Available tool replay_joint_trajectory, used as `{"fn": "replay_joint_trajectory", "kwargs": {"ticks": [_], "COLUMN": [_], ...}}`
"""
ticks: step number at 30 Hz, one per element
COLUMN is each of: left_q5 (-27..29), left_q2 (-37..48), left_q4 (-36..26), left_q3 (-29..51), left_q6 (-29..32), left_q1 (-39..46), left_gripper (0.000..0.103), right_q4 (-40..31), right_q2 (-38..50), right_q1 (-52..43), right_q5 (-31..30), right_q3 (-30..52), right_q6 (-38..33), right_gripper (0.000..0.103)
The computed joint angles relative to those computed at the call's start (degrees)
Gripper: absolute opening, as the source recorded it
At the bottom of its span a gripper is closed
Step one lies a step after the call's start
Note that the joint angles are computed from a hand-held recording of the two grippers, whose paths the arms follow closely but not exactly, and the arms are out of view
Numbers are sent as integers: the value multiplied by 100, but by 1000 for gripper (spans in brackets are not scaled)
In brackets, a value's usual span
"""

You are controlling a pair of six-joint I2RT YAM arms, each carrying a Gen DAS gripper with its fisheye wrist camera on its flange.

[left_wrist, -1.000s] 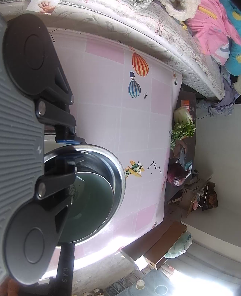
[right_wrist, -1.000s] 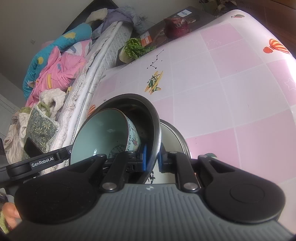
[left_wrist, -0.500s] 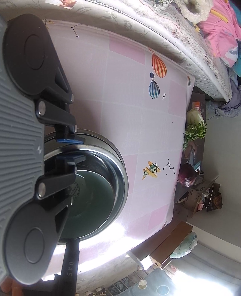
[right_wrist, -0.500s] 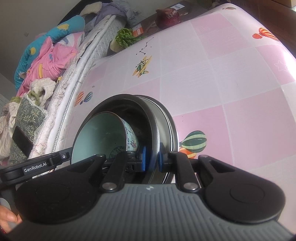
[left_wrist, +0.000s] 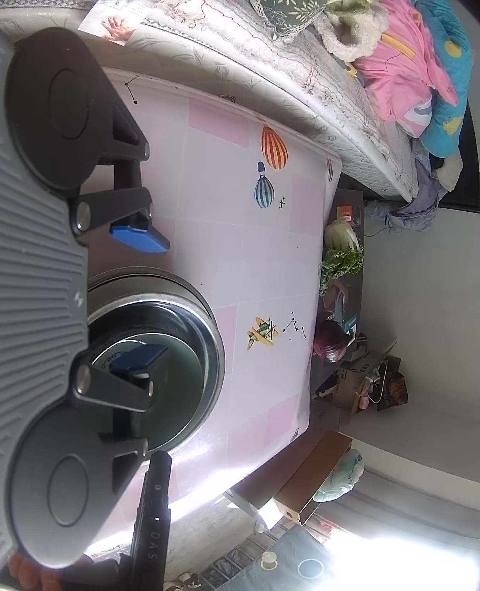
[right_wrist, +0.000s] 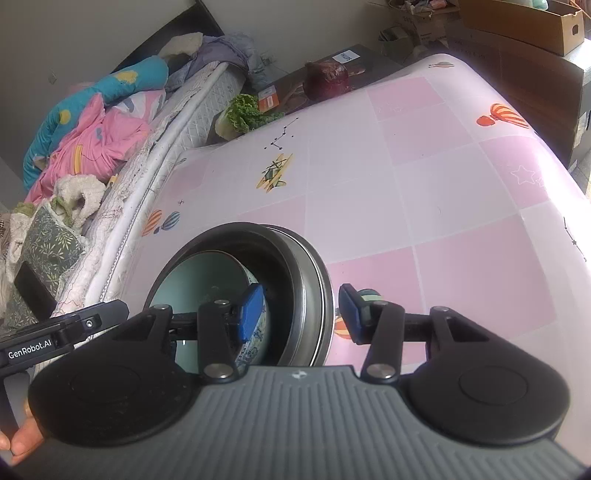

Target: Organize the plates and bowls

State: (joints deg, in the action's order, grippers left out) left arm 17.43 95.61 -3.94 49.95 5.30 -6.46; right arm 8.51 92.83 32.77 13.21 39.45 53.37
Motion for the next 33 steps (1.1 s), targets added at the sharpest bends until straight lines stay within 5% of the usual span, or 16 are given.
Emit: {"fn": "replay_joint_trajectory", "kwargs": {"ticks": [10,20,24,33], "left_q5": [318,236,-77,-1179], "left_q2": [-858,-1653,-1964,-2168], "left_q4": [-43,-72,-116,-460], "left_q3": [-685,-1461,-1653,-1664], "left_q6": [191,565,621,728], "left_q1": [658,1093,1080,710], "left_gripper": [94,103,103,103], "right_q4": [-133,-3056,-4272,-5118], "right_q2": [-1223,-880,-380,373], "right_q1": [1115,2997,3503,3843], "right_q5": [1172,3260,3700,3519], "right_q3": [-824,407,1079,1662], "right_q6": [1106,1903,2590,3456], "right_gripper": [70,101,102,102]}}
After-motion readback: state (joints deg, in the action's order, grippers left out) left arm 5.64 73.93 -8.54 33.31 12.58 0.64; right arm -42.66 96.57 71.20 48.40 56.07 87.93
